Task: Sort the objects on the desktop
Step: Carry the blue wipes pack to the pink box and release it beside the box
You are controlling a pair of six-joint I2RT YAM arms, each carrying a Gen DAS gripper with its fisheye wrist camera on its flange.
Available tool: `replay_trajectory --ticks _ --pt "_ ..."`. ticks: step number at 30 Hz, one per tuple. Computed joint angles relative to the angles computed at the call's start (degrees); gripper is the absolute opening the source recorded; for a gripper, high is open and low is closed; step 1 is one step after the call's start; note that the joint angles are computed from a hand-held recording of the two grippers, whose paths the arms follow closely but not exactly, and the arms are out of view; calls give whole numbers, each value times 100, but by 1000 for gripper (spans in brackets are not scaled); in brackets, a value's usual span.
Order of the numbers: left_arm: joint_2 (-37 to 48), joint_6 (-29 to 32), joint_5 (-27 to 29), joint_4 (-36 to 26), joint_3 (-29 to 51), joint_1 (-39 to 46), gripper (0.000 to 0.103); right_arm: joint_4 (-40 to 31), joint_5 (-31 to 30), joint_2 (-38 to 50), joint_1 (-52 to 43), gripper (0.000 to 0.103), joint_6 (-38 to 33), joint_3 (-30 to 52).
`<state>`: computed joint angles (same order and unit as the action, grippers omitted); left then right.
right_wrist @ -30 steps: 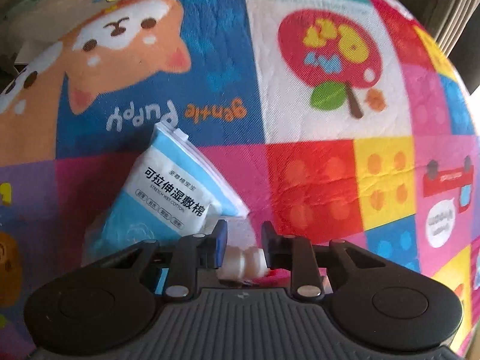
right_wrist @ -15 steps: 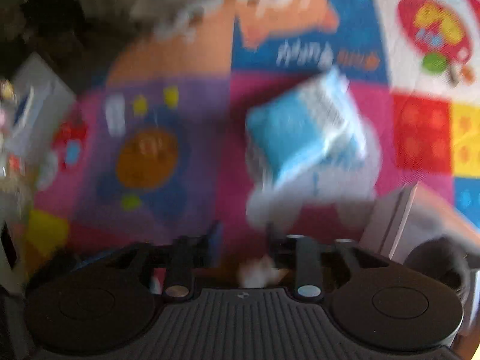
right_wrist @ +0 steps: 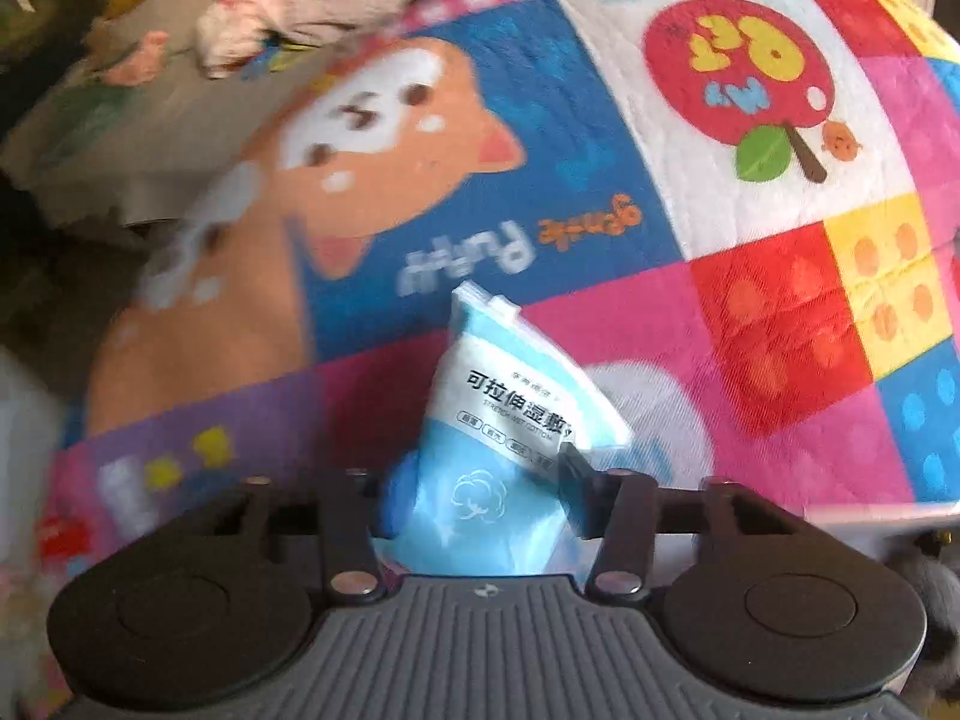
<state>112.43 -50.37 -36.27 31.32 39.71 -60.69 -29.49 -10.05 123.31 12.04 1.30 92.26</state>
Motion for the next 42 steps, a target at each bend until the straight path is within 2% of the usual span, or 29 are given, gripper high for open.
replay_trajectory --ticks 2,5,9,11,14,16,17,19,20,21,22,25,29,31,33,36,38,40,42 --pt "3 -10 12 2 1 7 103 240 -540 -800 -192 47 -225 -893" --pt "8 -13 9 -35 20 4 103 430 -1154 -2411 -583 47 -974 -2477" --pt "9 -20 18 -147 80 16 103 -197 -1997 -4201 -1435 47 -2230 -3977" --pt "14 -16 12 -208 108 14 103 -580 -2187 -4819 -1926 47 -2978 -4592" --pt "24 -7 -11 -394 197 12 103 -554 -2213 -5467 -2547 47 -4092 -5635" --pt "37 -21 -76 -621 312 -19 103 -245 -2050 -5916 -2966 47 -4692 -6371" --pt "42 -28 -124 -782 385 -42 103 -218 -2185 -6037 -3282 47 -5025 -6569" --pt "52 -77 -250 -1099 522 -107 103 -331 -2452 -5959 -3806 54 -5542 -6660" --pt "56 -106 -313 -1268 593 -143 103 -405 -2576 -5915 -4034 66 -5656 -6617" --pt "56 -148 -367 -1442 660 -184 103 -369 -2692 -5882 -4223 77 -5653 -6578" --pt "60 -177 -392 -1545 699 -219 103 -277 -2838 -5785 -4408 79 -5642 -6534" --pt "12 -237 -376 -1645 683 -340 103 183 -3114 -5144 -4598 83 -5258 -6184" --pt "-4 -244 -325 -1935 820 -458 103 1258 -2998 -4222 -4260 85 -4168 -5821" --pt "-37 -236 -346 -2043 870 -532 103 1765 -2945 -3820 -4002 92 -3614 -5708" --pt "-66 -204 -357 -2131 917 -577 103 2160 -3090 -3668 -3826 92 -3238 -5722" --pt "-79 -177 -407 -2299 998 -639 103 2956 -2865 -3573 -3535 92 -2580 -5900" --pt "-77 -222 -442 -2384 1018 -676 103 2990 -2823 -3620 -3539 91 -2501 -5971" --pt "-88 -252 -413 -2390 1003 -677 103 2783 -2959 -3758 -3721 86 -2774 -6069" --pt "-48 -247 -381 -2399 1047 -668 103 2762 -2820 -4081 -3951 84 -3161 -6367"
